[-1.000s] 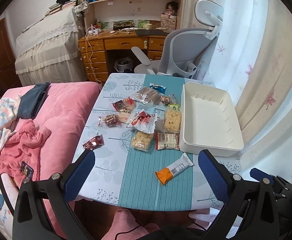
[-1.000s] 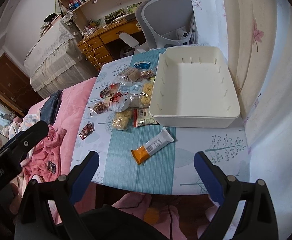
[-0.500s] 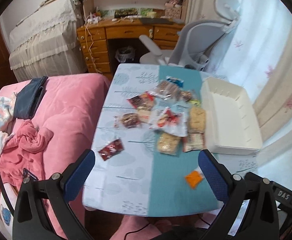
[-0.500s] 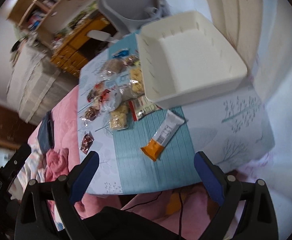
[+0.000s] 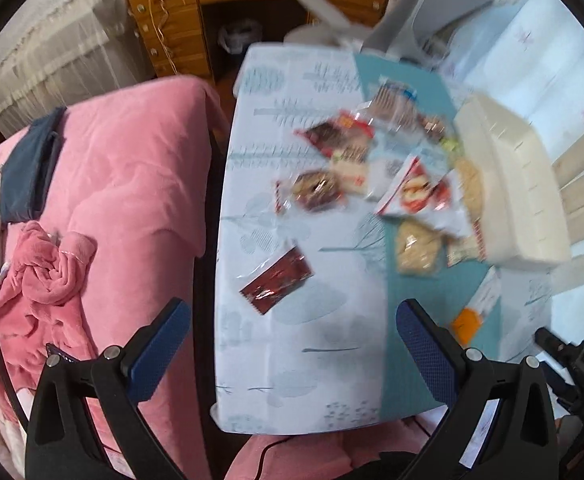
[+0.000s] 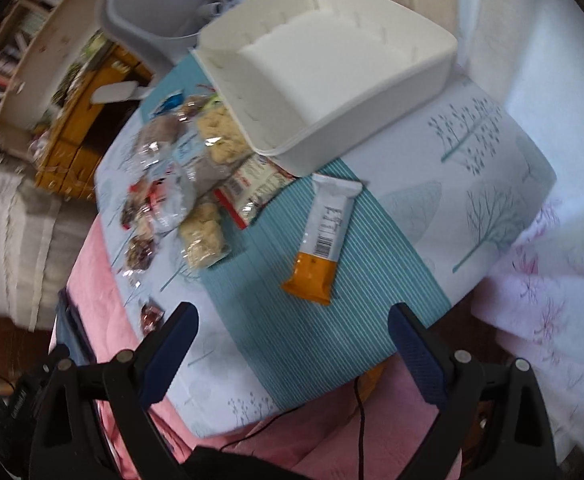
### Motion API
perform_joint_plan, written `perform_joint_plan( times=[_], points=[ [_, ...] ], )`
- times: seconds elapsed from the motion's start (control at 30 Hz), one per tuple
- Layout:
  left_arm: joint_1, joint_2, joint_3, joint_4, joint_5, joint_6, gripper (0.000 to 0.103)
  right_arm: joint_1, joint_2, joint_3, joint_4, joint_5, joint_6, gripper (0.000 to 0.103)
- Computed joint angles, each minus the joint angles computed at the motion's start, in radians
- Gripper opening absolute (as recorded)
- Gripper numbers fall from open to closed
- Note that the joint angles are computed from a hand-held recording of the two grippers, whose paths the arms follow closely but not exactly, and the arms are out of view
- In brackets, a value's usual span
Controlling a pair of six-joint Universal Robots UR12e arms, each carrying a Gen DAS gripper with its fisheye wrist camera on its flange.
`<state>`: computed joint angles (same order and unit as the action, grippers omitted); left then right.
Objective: Organize snacks
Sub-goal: 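Grasp the brown chocolate packet with the left tool while the right tool grasps the orange-and-white bar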
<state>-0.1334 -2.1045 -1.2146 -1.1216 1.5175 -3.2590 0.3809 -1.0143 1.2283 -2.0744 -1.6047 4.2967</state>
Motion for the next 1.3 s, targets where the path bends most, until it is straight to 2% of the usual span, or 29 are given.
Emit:
perform_joint_plan(
  times=[0.2, 0.4, 0.6, 0.67, 0.77, 1.03, 1.1, 1.2, 1.27, 1.3],
  points=[
    [0.018, -0.073, 0.06, -0.115, -0.014, 0.053, 0.1, 0.016, 0.033, -0.013, 0.03, -0.084, 0.093, 0.096],
    [0.014, -0.139, 0.117, -0.181, 0.001, 0.112, 0.099, 0.018, 0.065, -0.033, 0.091, -0.131, 0.153, 0.094],
    [0.011, -0.194, 0.168, -0.223, 0.019, 0.175, 0.095, 0.015, 0.107, -0.077, 0.16, -0.175, 0.146, 0.088],
    [0.01, -0.215, 0.194, -0.262, 0.012, 0.197, 0.095, 0.015, 0.128, -0.109, 0.214, -0.191, 0.132, 0.086],
    [0.01, -0.231, 0.212, -0.286, 0.009, 0.211, 0.092, 0.012, 0.152, -0.142, 0.251, -0.19, 0.107, 0.078],
    [0.01, -0.263, 0.245, -0.323, 0.01, 0.239, 0.068, 0.009, 0.206, -0.229, 0.334, -0.187, 0.033, 0.069],
    [0.01, -0.265, 0.243, -0.324, 0.01, 0.237, 0.06, 0.008, 0.217, -0.247, 0.353, -0.188, 0.013, 0.06],
    [0.013, -0.261, 0.228, -0.295, 0.006, 0.251, 0.058, 0.007, 0.232, -0.275, 0.385, -0.181, -0.004, 0.053],
    [0.013, -0.256, 0.22, -0.28, 0.008, 0.257, 0.054, 0.007, 0.253, -0.298, 0.394, -0.163, -0.002, 0.05],
    [0.013, -0.253, 0.214, -0.268, 0.011, 0.259, 0.047, 0.005, 0.251, -0.292, 0.383, -0.147, -0.005, 0.045]
  ],
)
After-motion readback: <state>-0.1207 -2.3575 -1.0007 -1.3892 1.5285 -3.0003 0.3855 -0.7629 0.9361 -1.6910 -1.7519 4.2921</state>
